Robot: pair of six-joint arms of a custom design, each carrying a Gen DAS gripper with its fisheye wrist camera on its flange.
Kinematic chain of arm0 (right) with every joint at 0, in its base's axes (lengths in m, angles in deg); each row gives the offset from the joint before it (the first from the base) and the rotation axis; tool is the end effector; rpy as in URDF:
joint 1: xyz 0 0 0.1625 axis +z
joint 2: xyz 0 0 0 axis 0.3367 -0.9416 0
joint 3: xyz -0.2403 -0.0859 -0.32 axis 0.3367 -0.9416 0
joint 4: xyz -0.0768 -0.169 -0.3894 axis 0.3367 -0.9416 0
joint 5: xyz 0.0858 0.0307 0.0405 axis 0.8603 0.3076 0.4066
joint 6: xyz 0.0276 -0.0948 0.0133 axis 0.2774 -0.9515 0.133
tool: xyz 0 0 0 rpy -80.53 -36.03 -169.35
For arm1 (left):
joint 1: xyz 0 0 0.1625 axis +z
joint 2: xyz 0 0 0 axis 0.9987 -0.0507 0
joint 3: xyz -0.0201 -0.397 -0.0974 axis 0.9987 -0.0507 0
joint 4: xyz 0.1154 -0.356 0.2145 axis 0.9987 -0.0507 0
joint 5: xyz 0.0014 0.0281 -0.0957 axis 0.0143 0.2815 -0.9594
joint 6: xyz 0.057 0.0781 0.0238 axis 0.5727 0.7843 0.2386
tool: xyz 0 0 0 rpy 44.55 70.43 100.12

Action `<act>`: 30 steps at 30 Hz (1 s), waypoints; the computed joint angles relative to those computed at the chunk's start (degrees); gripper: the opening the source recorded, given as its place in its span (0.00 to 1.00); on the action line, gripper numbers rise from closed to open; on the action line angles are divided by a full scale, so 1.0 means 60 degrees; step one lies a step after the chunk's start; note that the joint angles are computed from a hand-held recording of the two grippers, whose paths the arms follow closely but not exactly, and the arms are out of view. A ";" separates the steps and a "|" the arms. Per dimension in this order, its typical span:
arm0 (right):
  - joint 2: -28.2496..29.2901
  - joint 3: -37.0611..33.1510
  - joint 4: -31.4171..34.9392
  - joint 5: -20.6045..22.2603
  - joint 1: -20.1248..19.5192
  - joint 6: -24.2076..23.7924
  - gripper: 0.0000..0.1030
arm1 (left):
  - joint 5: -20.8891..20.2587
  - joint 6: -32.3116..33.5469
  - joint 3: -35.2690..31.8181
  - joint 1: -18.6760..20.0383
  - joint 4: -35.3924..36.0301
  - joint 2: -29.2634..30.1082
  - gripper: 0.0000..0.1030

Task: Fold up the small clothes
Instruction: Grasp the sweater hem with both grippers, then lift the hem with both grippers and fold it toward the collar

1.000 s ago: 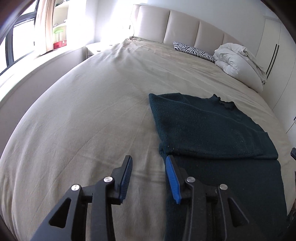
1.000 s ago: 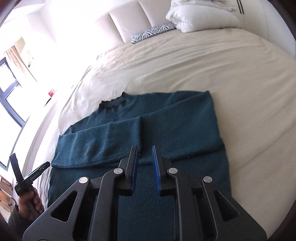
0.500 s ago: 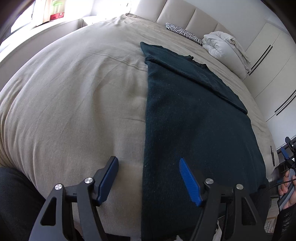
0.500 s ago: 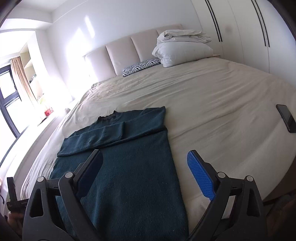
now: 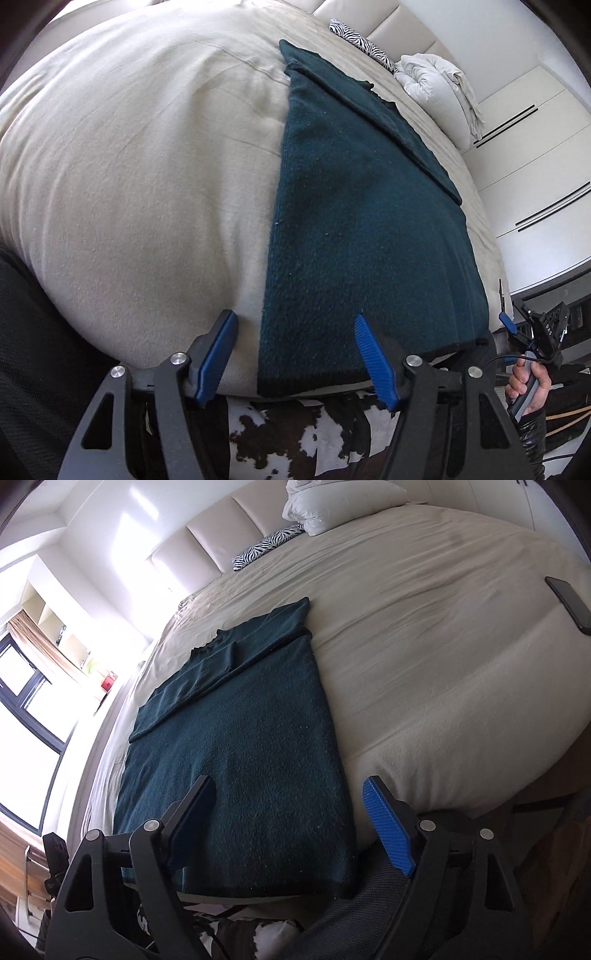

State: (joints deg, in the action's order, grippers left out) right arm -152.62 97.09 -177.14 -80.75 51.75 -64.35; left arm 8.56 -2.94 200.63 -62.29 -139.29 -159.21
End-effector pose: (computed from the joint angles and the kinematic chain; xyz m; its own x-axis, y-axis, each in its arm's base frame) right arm -0.0157 -0.4695 0.4107 -0.9387 -0.2214 0.2641 -0.3157 0.8600 -0.4010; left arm -0.0571 -0.2448 0.2347 -0.9059 -0.3869 -0.1723 -0.1962 0.7438 -0.6390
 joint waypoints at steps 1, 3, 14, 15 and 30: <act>0.0052 -0.0077 0.0182 -0.0107 -0.0019 0.0092 0.75 | -0.0013 -0.0003 -0.0024 0.0062 0.0007 -0.0047 0.60; 0.0048 -0.0159 0.0450 -0.0275 -0.0120 0.0185 0.74 | -0.0068 0.0213 -0.0061 0.0334 -0.0233 -0.0056 0.48; 0.0559 -0.1246 0.2754 -0.0974 -0.0364 0.1312 0.71 | -0.0432 0.1044 -0.0106 0.0785 -0.1017 0.0316 0.17; 0.0620 -0.1300 0.2803 -0.0992 -0.0342 0.1425 0.71 | -0.0430 0.1086 -0.0114 0.0812 -0.1069 0.0369 0.14; 0.1890 -0.1985 0.4075 -0.3055 0.0574 0.2139 0.43 | -0.0368 0.1206 -0.0132 0.0607 -0.0859 0.0405 0.07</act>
